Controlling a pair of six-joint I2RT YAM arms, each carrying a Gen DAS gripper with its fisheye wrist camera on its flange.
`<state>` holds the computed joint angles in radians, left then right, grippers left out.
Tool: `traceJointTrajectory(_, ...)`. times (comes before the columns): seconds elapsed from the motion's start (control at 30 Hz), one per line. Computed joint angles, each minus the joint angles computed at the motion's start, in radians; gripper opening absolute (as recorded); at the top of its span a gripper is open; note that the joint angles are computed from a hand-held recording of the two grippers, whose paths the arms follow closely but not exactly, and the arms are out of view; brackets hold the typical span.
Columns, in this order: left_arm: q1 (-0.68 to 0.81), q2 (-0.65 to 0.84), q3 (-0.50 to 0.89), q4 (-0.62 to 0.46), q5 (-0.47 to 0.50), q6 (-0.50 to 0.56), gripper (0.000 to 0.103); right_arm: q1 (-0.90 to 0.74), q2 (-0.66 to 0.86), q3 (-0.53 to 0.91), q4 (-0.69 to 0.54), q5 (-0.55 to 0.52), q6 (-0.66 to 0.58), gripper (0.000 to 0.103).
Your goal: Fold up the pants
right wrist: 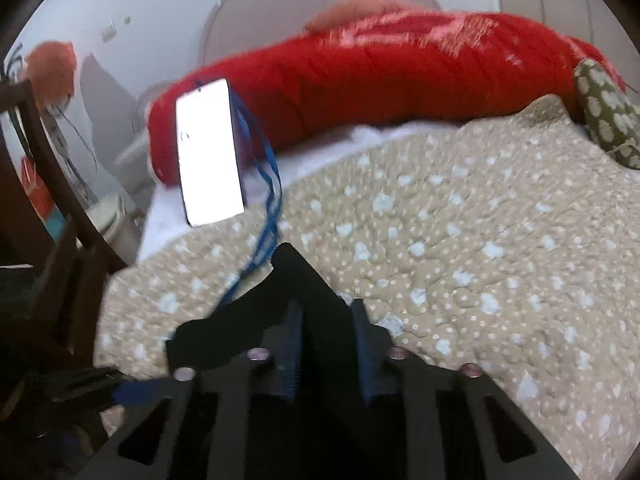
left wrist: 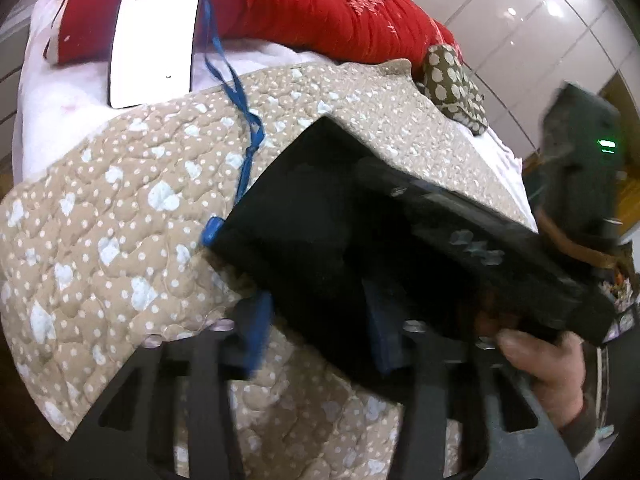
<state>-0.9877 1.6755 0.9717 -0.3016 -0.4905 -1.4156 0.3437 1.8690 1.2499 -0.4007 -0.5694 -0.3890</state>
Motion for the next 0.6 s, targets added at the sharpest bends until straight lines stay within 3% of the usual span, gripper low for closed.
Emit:
traceJointTrajectory(0.03, -0.010, -0.005, 0.010, -0.014, -0.021, 0.004, 0.033, -0.018, -0.028, -0.017, 0.004, -0.031, 0.012, 0.015)
traceJointTrajectory(0.17, -0.095, -0.025, 0.111, -0.118, -0.165, 0.070, 0.033, -0.130, -0.180, -0.106, 0.026, -0.184, 0.066, 0.013)
traceJointTrajectory(0.3, -0.174, 0.015, 0.264, -0.151, -0.227, 0.227, 0.033, -0.316, -0.321, -0.169, -0.020, -0.326, 0.057, 0.013)
traceJointTrajectory(0.4, -0.207, 0.120, 0.413, -0.119, -0.156, 0.384, 0.033, -0.504, -0.396, -0.198, -0.096, -0.418, 0.013, 0.013)
traceJointTrajectory(0.47, -0.213, 0.254, 0.557, -0.114, -0.054, 0.479, 0.033, -0.649, -0.414, -0.215, -0.143, -0.465, -0.035, 0.002)
traceJointTrajectory(0.6, -0.192, 0.544, 0.876, -0.194, 0.138, 0.572, 0.033, -0.877, -0.323, -0.170, -0.278, -0.450, -0.134, 0.002)
